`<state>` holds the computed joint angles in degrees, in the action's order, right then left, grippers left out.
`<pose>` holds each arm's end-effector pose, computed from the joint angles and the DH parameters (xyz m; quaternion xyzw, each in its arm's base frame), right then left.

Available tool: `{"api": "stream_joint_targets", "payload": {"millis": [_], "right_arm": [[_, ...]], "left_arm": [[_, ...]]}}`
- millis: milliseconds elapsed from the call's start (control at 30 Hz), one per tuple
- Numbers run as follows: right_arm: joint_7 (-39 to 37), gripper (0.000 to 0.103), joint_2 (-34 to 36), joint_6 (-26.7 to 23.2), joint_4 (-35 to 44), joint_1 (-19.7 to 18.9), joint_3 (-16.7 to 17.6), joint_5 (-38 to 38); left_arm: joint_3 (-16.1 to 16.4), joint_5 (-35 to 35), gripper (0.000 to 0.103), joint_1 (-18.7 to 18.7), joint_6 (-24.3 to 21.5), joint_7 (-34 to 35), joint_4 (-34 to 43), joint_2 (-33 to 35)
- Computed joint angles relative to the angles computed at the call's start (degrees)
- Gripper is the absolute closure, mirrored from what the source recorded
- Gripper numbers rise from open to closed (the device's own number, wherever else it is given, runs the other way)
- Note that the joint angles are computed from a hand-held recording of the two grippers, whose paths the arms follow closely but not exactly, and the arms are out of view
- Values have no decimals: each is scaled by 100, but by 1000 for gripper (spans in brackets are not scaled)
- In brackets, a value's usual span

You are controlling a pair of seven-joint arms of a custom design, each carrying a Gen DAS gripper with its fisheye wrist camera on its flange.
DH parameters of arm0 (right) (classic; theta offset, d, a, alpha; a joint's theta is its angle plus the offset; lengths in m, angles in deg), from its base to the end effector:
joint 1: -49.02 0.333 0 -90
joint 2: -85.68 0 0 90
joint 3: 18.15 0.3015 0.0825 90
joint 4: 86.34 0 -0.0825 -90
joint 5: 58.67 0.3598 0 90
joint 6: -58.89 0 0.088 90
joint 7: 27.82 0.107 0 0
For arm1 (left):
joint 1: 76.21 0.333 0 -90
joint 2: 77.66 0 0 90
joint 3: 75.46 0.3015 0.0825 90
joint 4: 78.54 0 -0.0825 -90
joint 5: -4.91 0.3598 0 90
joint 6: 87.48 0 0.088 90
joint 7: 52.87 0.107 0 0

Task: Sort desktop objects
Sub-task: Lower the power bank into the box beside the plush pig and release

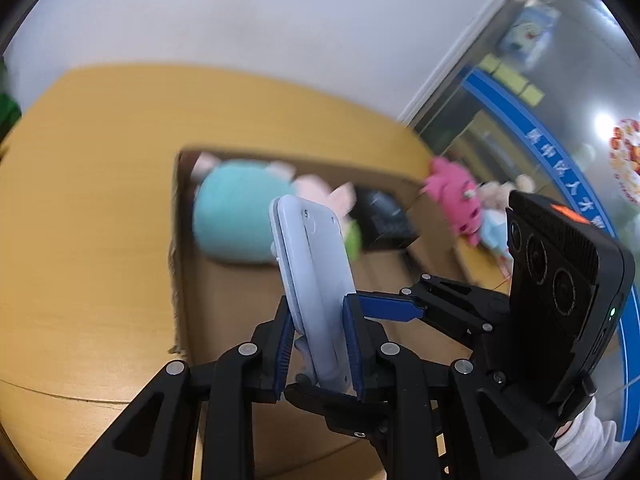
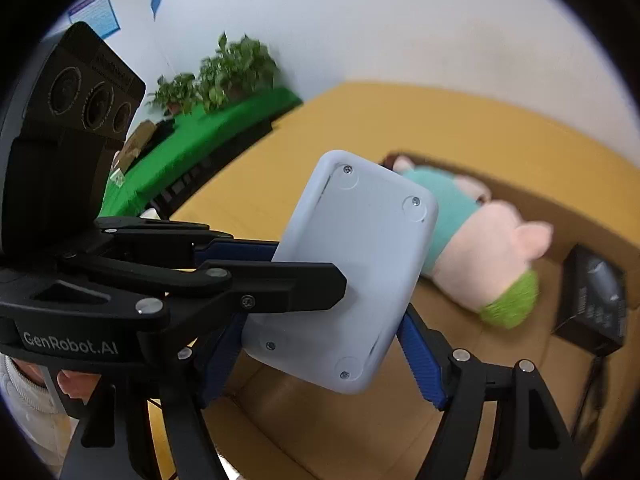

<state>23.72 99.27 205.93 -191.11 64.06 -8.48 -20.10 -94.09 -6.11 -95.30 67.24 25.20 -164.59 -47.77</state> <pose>0.5826 0.2488 0.4553 -0.8304 0.4348 -0.0212 0.3478 0.5974 -0.3921 0.4550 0.5874 -0.7229 0.3637 0.0111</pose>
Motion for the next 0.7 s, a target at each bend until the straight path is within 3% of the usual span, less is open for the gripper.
{"api": "stream_joint_targets", "payload": {"millis": [167, 333, 533, 700], "right_arm": [[779, 29, 1076, -1054, 1175, -25, -74, -518], [1444, 29, 1650, -1865, 1835, -117, 25, -684], [1713, 29, 1990, -2206, 2277, -112, 71, -878], [1781, 29, 1833, -2012, 1938, -109, 92, -864]], "left_arm": [[252, 286, 81, -114, -835, -251, 723, 607], [428, 562, 81, -259, -1483, -592, 1320, 1030], [526, 853, 80, -399, -2017, -840, 1664, 1155], [616, 1083, 80, -487, -2034, -1064, 1660, 1139]]}}
